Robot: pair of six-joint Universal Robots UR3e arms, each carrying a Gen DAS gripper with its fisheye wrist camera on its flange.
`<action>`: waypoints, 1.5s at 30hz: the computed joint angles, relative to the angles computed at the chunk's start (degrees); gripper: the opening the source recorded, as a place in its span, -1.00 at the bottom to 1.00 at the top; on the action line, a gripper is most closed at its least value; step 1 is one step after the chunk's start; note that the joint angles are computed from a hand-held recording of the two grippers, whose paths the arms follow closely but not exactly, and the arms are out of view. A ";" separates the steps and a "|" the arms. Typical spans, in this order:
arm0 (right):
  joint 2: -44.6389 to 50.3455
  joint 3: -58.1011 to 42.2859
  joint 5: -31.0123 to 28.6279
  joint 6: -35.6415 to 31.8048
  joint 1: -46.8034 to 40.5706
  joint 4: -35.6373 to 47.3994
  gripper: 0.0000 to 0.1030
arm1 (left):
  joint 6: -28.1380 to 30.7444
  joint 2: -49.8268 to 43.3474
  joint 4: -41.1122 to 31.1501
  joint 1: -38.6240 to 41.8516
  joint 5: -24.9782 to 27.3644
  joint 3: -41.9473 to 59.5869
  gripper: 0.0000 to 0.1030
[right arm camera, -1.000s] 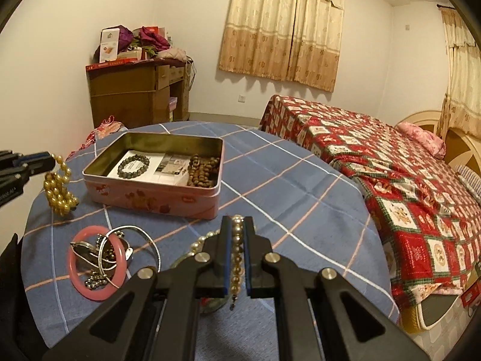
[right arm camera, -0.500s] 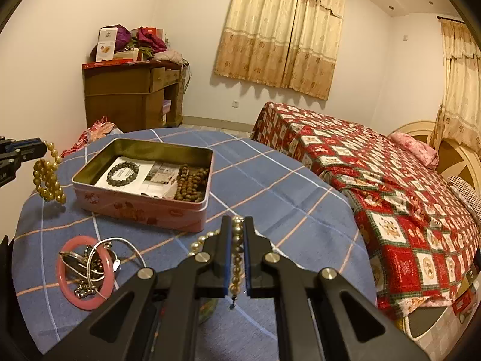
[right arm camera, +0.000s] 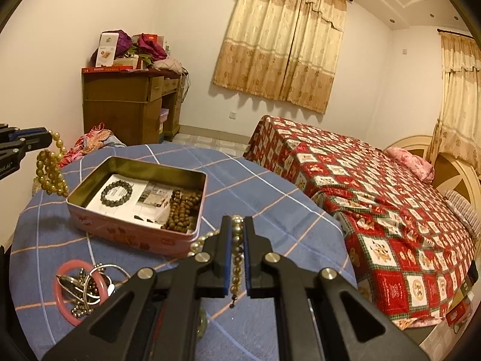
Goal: Organize jewelry
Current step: 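Carry the gold beads and pearls into the tin box and open both tools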
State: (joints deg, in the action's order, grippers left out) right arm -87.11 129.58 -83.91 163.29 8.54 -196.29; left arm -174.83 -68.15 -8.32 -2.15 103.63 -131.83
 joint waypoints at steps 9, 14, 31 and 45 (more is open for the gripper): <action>1.46 -3.12 -0.56 -0.61 0.85 0.27 -0.83 | -0.26 -4.87 1.25 -1.91 1.92 4.33 -0.81; 2.06 -5.13 -0.66 -0.90 1.46 0.65 -0.83 | -0.12 -7.70 1.59 -2.34 2.29 6.74 -0.81; 7.89 -15.74 -0.79 -1.89 4.48 3.73 -0.83 | -0.13 -16.17 0.92 -2.42 2.74 14.36 -0.81; 15.86 -25.98 -1.32 -2.66 7.61 6.71 -0.83 | 0.37 -23.63 0.11 -1.25 2.97 20.32 -0.80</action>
